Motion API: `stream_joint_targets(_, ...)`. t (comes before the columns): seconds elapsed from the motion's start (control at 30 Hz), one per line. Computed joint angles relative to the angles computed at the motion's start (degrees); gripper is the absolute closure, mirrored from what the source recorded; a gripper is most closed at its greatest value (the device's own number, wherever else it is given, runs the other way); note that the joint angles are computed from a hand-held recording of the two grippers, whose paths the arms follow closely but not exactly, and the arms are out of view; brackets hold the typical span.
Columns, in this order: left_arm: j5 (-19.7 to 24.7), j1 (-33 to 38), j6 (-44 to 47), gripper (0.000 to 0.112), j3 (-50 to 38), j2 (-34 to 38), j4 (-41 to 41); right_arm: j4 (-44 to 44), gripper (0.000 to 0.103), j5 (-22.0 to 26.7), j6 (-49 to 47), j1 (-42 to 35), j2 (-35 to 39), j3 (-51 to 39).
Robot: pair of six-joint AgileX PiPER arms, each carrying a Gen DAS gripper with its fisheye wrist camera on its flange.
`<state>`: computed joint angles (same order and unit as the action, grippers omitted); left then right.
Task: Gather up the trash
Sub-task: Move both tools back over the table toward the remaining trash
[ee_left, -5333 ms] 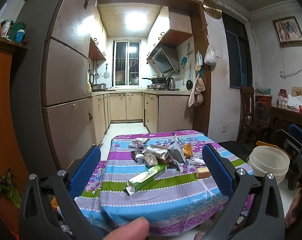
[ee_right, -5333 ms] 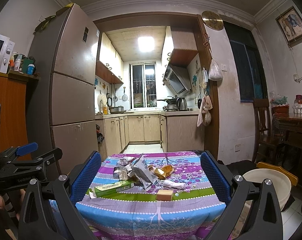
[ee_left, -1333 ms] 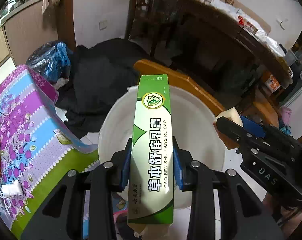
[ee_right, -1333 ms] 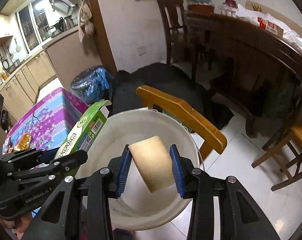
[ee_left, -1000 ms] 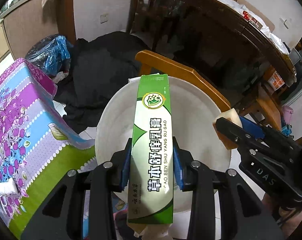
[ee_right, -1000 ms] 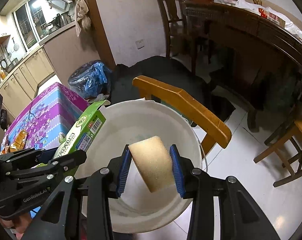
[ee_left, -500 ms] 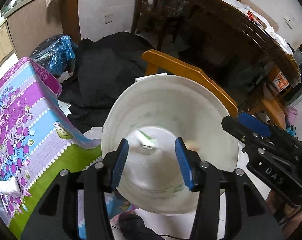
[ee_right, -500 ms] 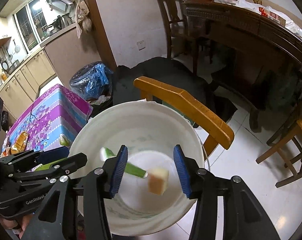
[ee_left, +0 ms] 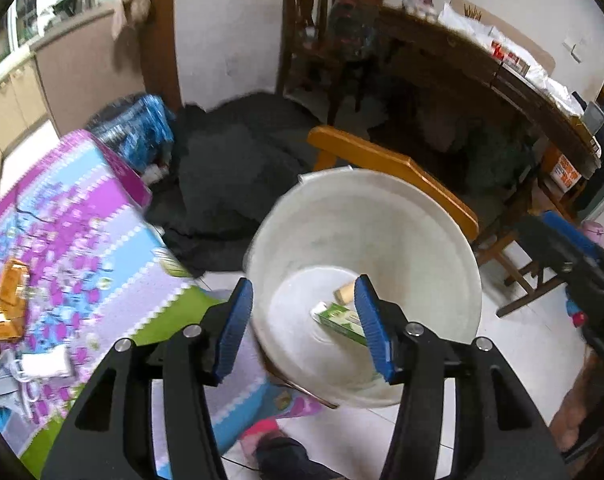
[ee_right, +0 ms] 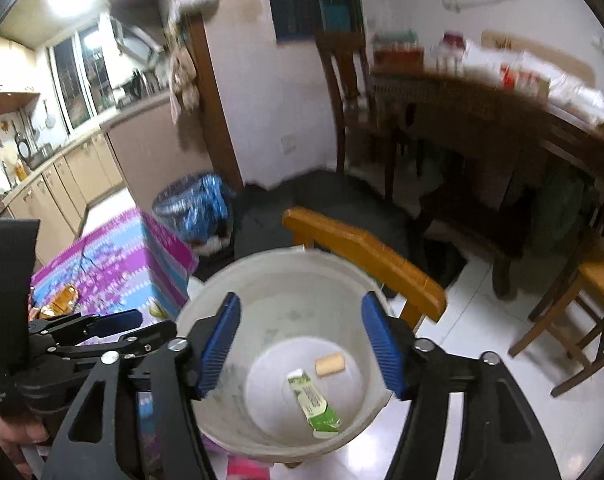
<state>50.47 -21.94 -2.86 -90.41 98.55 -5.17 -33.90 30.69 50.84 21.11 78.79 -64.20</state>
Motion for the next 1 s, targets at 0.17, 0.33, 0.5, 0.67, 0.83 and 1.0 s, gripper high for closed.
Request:
stream_joint_targets(0.17, -11.1, 1.8, -4.8, 0.045, 14.5, -14.1, 9.4, -28.6, 0.02, 7.4, 27.1, 15.9, -10.3, 8.0)
stream_joint_targets(0.33, -21.6, 10.4, -0.4, 0.027, 28.6, -29.8, 11.9, -52.9, 0.009, 23.6, 51.8, 38.2, -12.6, 16.7)
stream_joint_targets(0.5, -20.9, 32.4, 28.2, 0.022, 35.6, -38.8, -13.0, -57.8, 0.007, 27.3, 56.7, 49.7, -9.4, 17.6)
stream_joint_targets(0.67, -11.6, 61.0, 56.6, 0.021, 37.2, -35.5, -38.0, -59.7, 0.006, 20.3, 56.6, 52.8, -2.8, 12.8)
stream_joint_targets(0.83, -6.7, 77.5, 68.1, 0.021, 36.2, -28.1, -46.0, -59.1, 0.006, 13.2, 53.8, 54.5, 4.3, 6.1)
stream_joint_targets(1.0, -6.2, 84.0, 73.5, 0.021, 34.7, -20.0, -47.4, -55.4, 0.006, 9.8, 50.1, 55.3, 9.0, 0.8)
